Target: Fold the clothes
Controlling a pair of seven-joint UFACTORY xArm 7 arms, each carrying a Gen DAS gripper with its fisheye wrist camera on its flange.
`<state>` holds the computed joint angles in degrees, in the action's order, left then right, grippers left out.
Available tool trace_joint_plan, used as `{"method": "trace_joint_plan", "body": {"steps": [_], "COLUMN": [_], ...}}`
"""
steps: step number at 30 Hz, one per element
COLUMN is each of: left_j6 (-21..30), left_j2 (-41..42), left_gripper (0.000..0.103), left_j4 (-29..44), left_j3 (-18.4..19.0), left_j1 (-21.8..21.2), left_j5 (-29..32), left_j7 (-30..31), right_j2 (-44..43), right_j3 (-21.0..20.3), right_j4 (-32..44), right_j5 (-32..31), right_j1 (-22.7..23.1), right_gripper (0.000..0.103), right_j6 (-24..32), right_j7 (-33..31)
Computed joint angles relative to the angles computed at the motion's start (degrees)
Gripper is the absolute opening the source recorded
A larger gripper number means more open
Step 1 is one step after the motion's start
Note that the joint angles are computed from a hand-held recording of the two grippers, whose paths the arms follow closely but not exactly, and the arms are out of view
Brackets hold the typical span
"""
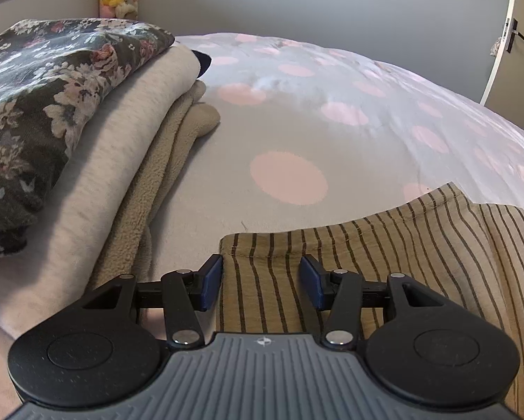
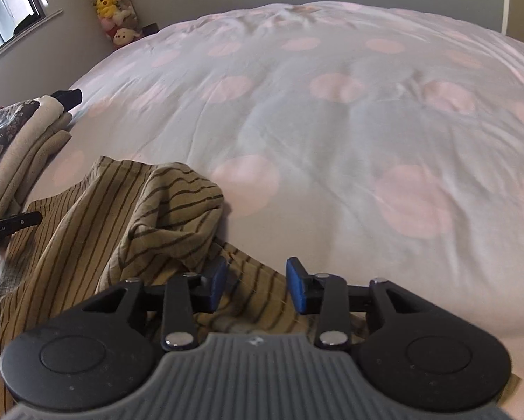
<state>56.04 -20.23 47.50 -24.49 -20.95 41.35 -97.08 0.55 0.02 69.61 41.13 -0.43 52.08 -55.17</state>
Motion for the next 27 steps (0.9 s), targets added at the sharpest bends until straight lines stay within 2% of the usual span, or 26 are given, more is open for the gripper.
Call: {"method": "trace_joint_plan", "body": {"steps": [2,3,4,5,6,7,9,11,15,17,21,24,26,27], "left_j6": [-0.26,-0.17,-0.12,-0.39,-0.86,-1.08,0.42,4.61,15.37,18.56,18.11,16.57,15.38,14.78], "left_j2": [0.16,0.41,0.66,0.85,1.07,1.38,2.43,3.56,4.8,4.78,4.01,3.55,2.71,2.42], "left_gripper": [0.046,0.043,0.032,0.026,0.013,0.005,0.004,0.003,0.003,0.003,0.003,0.004,0.005,0.005], "left_j4": [-0.08,0.03,0.15,0.23,0.39,0.69,1.98,3.81,7.36,7.99,6.89,6.19,5.39,5.06], "left_j3": [-0.09,-0.17,-0.28,-0.31,-0.25,-0.24,-0.72,-1.5,-1.74,-1.0,0.45,1.07,1.4,1.46], "left_j1": [0.1,0.12,0.08,-0.06,-0.28,-0.52,-0.92,-1.39,-2.95,-3.69,-4.6,-4.75,-4.63,-4.47], "left_j5": [0.6,0.93,1.47,2.13,2.63,2.98,3.49,3.76,2.48,1.27,-0.05,-0.2,-0.72,-0.88], "left_j7": [-0.19,-0.08,0.21,0.72,1.49,2.35,3.65,3.72,3.0,2.37,1.48,1.57,1.43,1.32], "right_j2": [-0.01,-0.62,-1.22,-1.76,-2.2,-2.63,-3.16,-3.89,-4.29,-3.27,-0.9,-1.41,-1.76,-1.76], "right_j3": [0.53,0.77,0.96,1.07,1.06,1.05,0.89,0.85,0.44,0.31,-0.1,-0.01,0.08,0.15], "right_j4": [-0.87,-1.94,-3.01,-3.92,-4.5,-5.07,-5.46,-6.01,-6.22,-5.5,-2.88,-2.68,-2.11,-1.62], "right_j5": [-0.11,-0.29,-0.46,-0.67,-1.0,-1.33,-2.3,-3.72,-7.08,-10.91,-14.99,-12.85,-9.41,-7.81], "right_j1": [0.51,0.83,1.2,1.59,1.91,2.25,2.76,3.17,3.5,3.16,2.11,1.64,1.75,1.91], "right_gripper": [0.048,0.049,0.046,0.036,0.023,0.018,0.004,0.003,0.003,0.003,0.005,0.015,0.028,0.032], "right_j6": [-1.13,-2.6,-4.06,-5.4,-6.38,-7.36,-8.51,-10.92,-17.22,-19.36,-15.88,-14.23,-14.0,-13.48], "right_j7": [-1.22,-2.46,-3.69,-4.82,-5.69,-6.55,-6.64,-5.46,-0.91,3.82,10.44,10.0,8.33,7.74]}}
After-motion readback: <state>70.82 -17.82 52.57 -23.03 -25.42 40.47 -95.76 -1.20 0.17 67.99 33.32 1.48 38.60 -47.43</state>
